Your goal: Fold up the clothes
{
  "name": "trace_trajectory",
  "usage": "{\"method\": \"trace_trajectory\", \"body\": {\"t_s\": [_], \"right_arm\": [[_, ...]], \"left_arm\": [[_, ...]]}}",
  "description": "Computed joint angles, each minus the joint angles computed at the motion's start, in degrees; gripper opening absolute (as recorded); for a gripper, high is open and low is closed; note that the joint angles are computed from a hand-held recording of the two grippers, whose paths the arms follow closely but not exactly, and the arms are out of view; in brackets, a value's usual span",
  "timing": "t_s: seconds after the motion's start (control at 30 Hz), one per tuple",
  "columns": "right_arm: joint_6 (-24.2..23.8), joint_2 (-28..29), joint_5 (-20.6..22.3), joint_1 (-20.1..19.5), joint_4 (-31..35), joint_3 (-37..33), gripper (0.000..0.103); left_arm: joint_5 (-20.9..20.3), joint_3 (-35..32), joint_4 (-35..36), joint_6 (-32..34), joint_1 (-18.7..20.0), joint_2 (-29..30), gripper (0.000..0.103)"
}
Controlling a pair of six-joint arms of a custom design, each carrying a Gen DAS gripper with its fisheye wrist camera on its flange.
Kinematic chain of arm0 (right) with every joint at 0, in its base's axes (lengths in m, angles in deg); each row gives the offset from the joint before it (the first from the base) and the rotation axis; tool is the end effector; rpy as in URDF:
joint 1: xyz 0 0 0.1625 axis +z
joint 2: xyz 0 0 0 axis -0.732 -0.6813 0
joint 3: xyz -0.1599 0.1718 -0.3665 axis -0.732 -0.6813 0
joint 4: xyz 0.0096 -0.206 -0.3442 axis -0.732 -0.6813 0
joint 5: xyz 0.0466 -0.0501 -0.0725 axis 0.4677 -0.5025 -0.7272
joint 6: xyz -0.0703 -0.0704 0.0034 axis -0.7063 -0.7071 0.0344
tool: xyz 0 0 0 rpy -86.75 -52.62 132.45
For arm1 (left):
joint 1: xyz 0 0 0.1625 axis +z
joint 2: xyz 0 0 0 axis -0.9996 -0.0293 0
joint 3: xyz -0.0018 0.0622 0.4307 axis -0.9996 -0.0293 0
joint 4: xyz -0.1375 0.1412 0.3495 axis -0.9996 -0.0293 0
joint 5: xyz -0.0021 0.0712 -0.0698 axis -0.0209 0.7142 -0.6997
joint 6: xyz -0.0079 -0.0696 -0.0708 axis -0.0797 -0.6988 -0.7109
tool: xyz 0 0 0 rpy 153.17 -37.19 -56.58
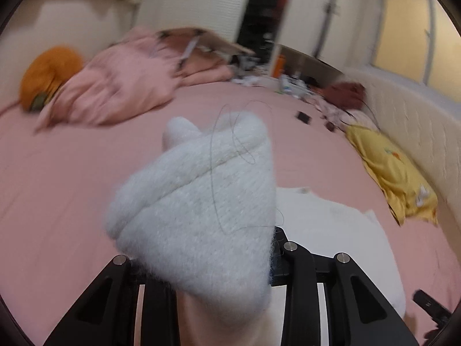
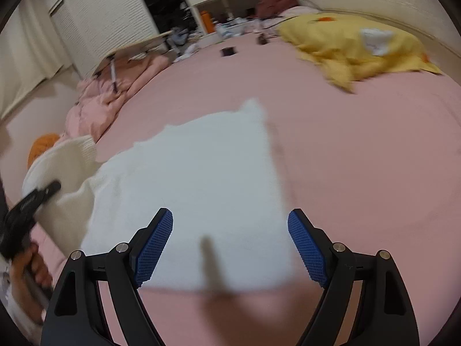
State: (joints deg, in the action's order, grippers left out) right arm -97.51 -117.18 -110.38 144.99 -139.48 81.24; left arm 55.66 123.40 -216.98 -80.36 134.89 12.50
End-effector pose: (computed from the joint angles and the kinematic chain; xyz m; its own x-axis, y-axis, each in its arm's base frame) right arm 0.1523 -0.4117 0.1666 -0.8965 -0.0401 0.4412 -0.3204 0.7465 -0.5832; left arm -0.1157 -0.4433 0.2388 -0.8284 -0.2034 -0.5220 0.3454 0.5481 -0.7618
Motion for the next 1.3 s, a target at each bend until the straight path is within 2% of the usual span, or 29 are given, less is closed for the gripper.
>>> {"method": "trace_trajectory", "body": {"t_s": [0.07, 0.2, 0.37, 0.47, 0.53, 0.6, 0.7, 0.73, 0.8, 0.83, 0.9, 0.97, 1.0, 1.03, 1.07, 1.1, 1.13, 1.17, 1.23, 1.3], "right_arm": [[-0.53, -3.77, 0.30, -1.32, 0.06, 2.29, 0.082], [0.69, -11.27, 3.64, -6.21, -1.52, 7.80, 0.082], [3.73, -15.22, 8.66, -11.87, -0.21, 8.98, 0.083], [4.27, -17.14, 11.24, -14.39, 1.55, 9.36, 0.083], [4.48, -17.92, 12.14, -15.27, 2.50, 9.53, 0.083], [5.20, -18.68, 13.49, -15.75, 2.74, 9.61, 0.083], [5.16, -19.84, 15.09, -16.56, 2.60, 9.93, 0.083], [5.17, -20.02, 15.58, -16.93, 2.64, 9.96, 0.083], [5.24, -20.15, 15.94, -17.21, 2.80, 10.00, 0.083], [5.28, -20.15, 15.90, -17.27, 2.94, 9.89, 0.083], [5.35, -20.38, 15.83, -17.23, 3.68, 9.74, 0.083], [5.10, -20.94, 16.49, -17.43, 4.61, 9.56, 0.083], [4.81, -21.84, 18.09, -18.01, 6.57, 9.16, 0.083], [4.77, -23.05, 20.61, -18.75, 9.48, 8.55, 0.083], [4.69, -24.17, 23.30, -19.35, 12.36, 7.88, 0.083], [4.15, -25.09, 26.72, -19.91, 15.19, 7.13, 0.083], [2.64, -25.59, 29.79, -19.84, 18.68, 6.03, 0.083], [-0.24, -25.31, 31.59, -18.66, 22.76, 4.36, 0.083], [-5.11, -23.20, 31.28, -15.27, 27.52, 1.60, 0.083], [-9.41, -18.95, 30.42, -11.23, 31.50, -1.91, 0.082]], "left_arm": [[1.29, -2.95, 1.21, 2.08, -2.00, 3.94, 0.030], [2.70, -7.59, -0.68, 8.20, -6.11, 13.03, 0.030], [5.19, -10.97, 2.46, 17.80, -11.10, 26.54, 0.030], [6.09, -10.74, 2.97, 22.11, -13.86, 32.30, 0.030], [7.97, -11.01, 1.92, 24.60, -15.43, 34.84, 0.030], [10.58, -12.49, 6.11, 25.98, -15.33, 36.26, 0.030], [12.31, -13.71, 0.74, 34.38, -16.27, 38.45, 0.030], [11.71, -13.62, 0.99, 33.71, -16.59, 37.74, 0.030], [10.17, -13.57, 7.37, 28.66, -16.36, 36.01, 0.030], [9.42, -13.93, 10.10, 28.73, -15.25, 36.66, 0.033], [12.17, -13.72, 8.35, 35.28, -16.03, 38.99, 0.036], [13.71, -12.31, -2.12, 46.68, -17.74, 41.17, 0.054], [14.05, -10.99, -5.76, 50.18, -18.49, 41.15, 0.061], [14.35, -9.44, -7.17, 51.27, -19.28, 40.34, 0.074], [14.69, -7.40, -8.78, 51.36, -20.28, 39.28, 0.086], [15.39, -5.40, -10.54, 50.96, -21.26, 38.33, 0.090], [16.70, -2.47, -10.68, 48.16, -22.70, 36.81, 0.095], [17.65, 0.76, -8.42, 43.32, -23.90, 34.74, 0.097], [18.89, 5.44, 2.24, 32.20, -24.74, 29.55, 0.097], [19.63, 7.46, 14.24, 23.21, -23.88, 25.16, 0.097]]}}
